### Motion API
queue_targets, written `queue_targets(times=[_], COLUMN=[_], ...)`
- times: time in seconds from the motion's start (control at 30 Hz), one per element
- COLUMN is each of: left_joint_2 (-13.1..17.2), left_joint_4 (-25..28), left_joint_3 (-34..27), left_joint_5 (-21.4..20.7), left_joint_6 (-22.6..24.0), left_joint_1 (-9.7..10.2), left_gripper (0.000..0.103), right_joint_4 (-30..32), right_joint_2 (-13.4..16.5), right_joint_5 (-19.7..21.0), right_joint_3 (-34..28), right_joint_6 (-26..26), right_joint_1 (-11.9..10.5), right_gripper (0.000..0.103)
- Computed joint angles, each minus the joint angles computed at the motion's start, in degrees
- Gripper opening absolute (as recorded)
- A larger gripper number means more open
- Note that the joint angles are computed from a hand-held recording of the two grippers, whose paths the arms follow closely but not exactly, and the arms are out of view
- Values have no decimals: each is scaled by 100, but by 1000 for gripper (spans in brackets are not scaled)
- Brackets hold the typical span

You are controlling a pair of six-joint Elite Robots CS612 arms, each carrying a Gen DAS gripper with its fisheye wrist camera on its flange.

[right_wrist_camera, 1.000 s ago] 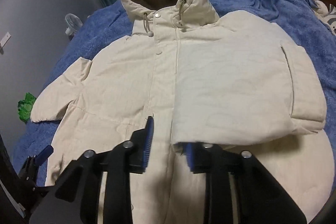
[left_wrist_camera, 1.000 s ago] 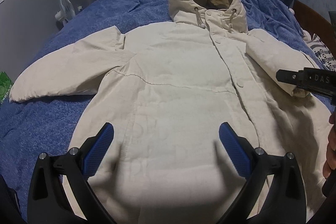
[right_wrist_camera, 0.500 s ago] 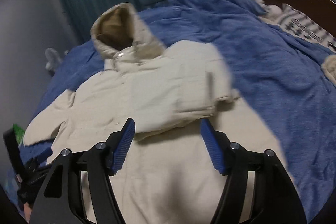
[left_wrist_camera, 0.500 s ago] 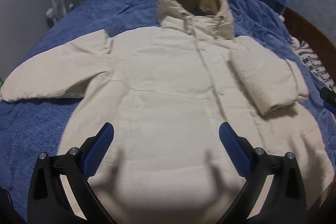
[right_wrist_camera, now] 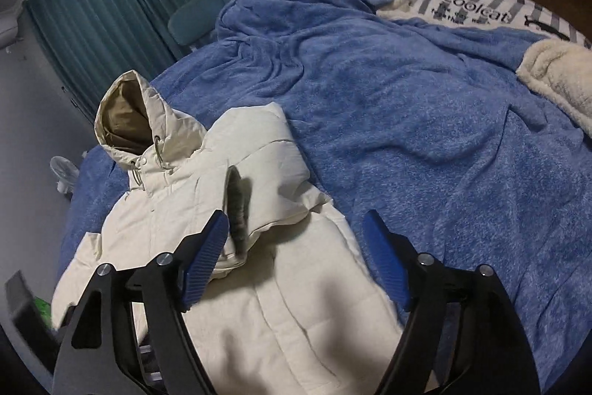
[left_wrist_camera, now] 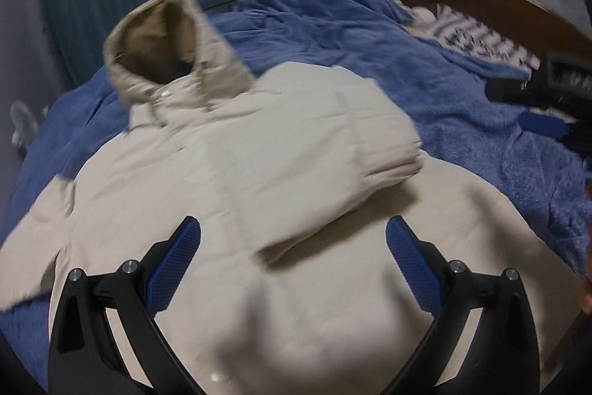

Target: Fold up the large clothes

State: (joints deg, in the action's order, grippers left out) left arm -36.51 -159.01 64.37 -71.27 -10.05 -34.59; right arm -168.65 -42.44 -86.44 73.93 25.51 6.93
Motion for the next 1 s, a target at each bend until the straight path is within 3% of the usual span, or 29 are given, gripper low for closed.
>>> queue_targets(times=[0.13,0.23,0.3,0.33,0.4,0.47,0.7,1.0], left_joint_2=[352,629,772,787,715,555,-72,-364], left_joint_4=[303,737,1056,1148,1083,888,-122,-879], left_joint_3=[-542,-984,-1241,-1298,-1246,-1043,-73,319], left_joint_5=[0,326,659,612,274,74,72,354], left_joint_6=[374,653,701,636,360,71,-472,-1198], left_joint_1=[-90,-155,-178,-154,-76,-9,180,610], left_gripper=[89,74,56,35,20,17,14,13], right_joint_4=[-25,-77,-48,-25,62,145,411,729], right_joint_2=[-7,14,48,59,101,137,274,393], right_joint_5=[141,299,430,476,581,614,563,186], right_joint_3=[-2,-3,-34,-43,-91,-145,-377,-543], right_joint_6=[74,233,307,319,321,269,-162,-693], right_joint_1=[-122,-210,-241,-249,-255,-235,-68,94], right_gripper=[74,74,74,74,74,74,74,74])
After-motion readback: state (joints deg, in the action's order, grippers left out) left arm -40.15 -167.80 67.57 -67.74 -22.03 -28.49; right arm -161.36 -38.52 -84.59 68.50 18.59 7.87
